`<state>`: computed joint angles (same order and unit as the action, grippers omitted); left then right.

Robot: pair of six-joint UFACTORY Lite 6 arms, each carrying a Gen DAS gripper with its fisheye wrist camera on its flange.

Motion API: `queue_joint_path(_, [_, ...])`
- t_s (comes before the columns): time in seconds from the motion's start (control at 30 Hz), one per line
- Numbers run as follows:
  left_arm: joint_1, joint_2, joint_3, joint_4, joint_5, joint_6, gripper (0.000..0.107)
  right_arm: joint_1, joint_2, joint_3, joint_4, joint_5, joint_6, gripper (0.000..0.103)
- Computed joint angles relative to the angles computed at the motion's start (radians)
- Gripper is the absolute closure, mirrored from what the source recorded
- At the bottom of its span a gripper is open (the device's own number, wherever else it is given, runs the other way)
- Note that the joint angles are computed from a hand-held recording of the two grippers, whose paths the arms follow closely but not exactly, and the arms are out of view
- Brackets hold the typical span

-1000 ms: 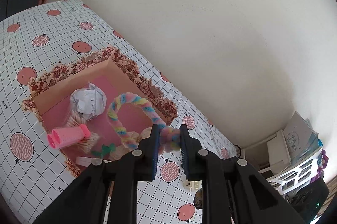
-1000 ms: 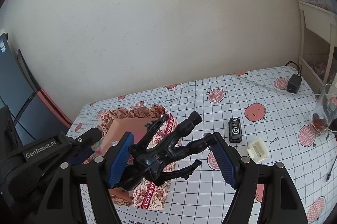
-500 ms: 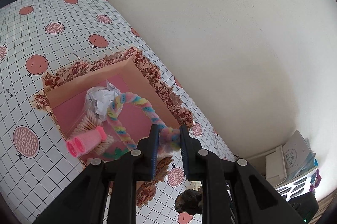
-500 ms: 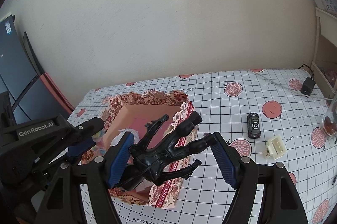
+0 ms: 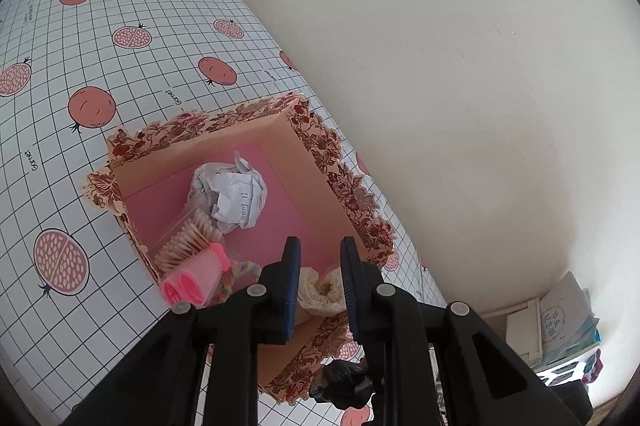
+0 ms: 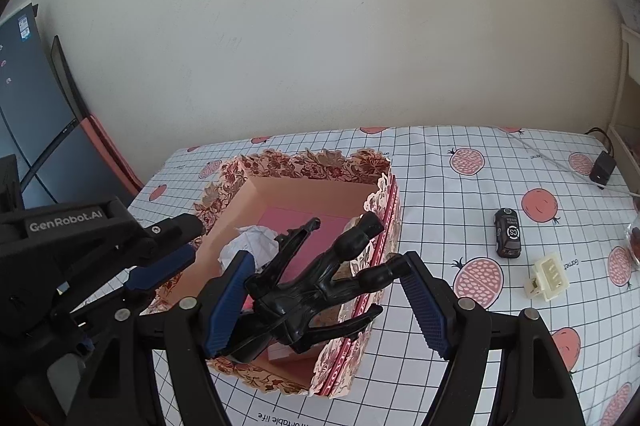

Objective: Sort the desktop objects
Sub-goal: 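Carry the pipe cleaner over the box with the left tool while the right tool carries the robot, then open the right tool to drop the robot into the box while the left tool releases the pipe cleaner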

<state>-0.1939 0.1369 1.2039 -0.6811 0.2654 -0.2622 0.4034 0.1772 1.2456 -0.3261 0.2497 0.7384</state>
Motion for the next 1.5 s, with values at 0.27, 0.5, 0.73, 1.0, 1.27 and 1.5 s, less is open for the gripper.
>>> queue_joint_path(0.27, [0.019,0.012,-0.004,0.085,0.017,-0.1,0.088,0.025,0.04,0.021,-0.031,0.0,0.024,0.026])
queue_joint_path(0.5, [0.034,0.014,-0.017,0.121,0.018,-0.166,0.087,0.027,0.066,0.033,0.008,-0.007,-0.018,0.025])
queue_joint_path(0.73, [0.039,0.013,-0.022,0.102,0.018,-0.155,0.087,0.026,0.073,0.031,0.01,-0.021,-0.016,0.025])
queue_joint_path(1.0, [0.046,0.001,-0.037,0.102,0.013,-0.165,0.087,0.029,0.074,0.032,0.004,-0.021,-0.013,0.025])
queue_joint_path(1.27, [0.049,0.002,-0.039,0.078,0.014,-0.141,0.087,0.032,0.081,0.038,-0.027,-0.013,0.02,0.024])
queue_joint_path(1.5, [0.044,0.002,-0.04,0.089,0.012,-0.157,0.086,0.027,0.072,0.032,-0.037,-0.01,0.035,0.023])
